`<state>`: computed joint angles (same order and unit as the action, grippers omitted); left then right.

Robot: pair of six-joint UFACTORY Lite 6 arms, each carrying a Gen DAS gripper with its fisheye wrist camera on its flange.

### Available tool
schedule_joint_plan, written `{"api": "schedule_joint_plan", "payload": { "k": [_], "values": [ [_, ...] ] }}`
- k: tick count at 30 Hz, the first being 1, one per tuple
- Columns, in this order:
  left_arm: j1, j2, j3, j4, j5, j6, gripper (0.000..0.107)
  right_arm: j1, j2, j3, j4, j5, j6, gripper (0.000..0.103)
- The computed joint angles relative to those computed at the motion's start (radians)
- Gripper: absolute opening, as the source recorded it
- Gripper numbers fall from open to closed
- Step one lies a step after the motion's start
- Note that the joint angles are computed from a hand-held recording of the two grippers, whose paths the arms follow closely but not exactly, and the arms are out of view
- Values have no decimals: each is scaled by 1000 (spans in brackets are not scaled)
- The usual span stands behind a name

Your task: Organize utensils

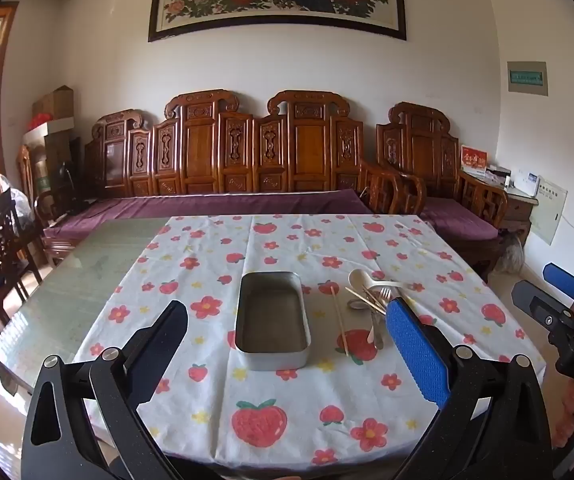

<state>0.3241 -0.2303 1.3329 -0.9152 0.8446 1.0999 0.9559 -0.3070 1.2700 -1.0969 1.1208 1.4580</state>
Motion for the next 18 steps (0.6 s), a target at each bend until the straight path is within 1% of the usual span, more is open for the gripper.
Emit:
{"api": "schedule_joint_plan", "payload": {
  "k": [18],
  "values": [
    [-4, 1, -2, -6, -4, 6, 96, 2, 6, 15, 4, 1, -4, 100]
  ]
}}
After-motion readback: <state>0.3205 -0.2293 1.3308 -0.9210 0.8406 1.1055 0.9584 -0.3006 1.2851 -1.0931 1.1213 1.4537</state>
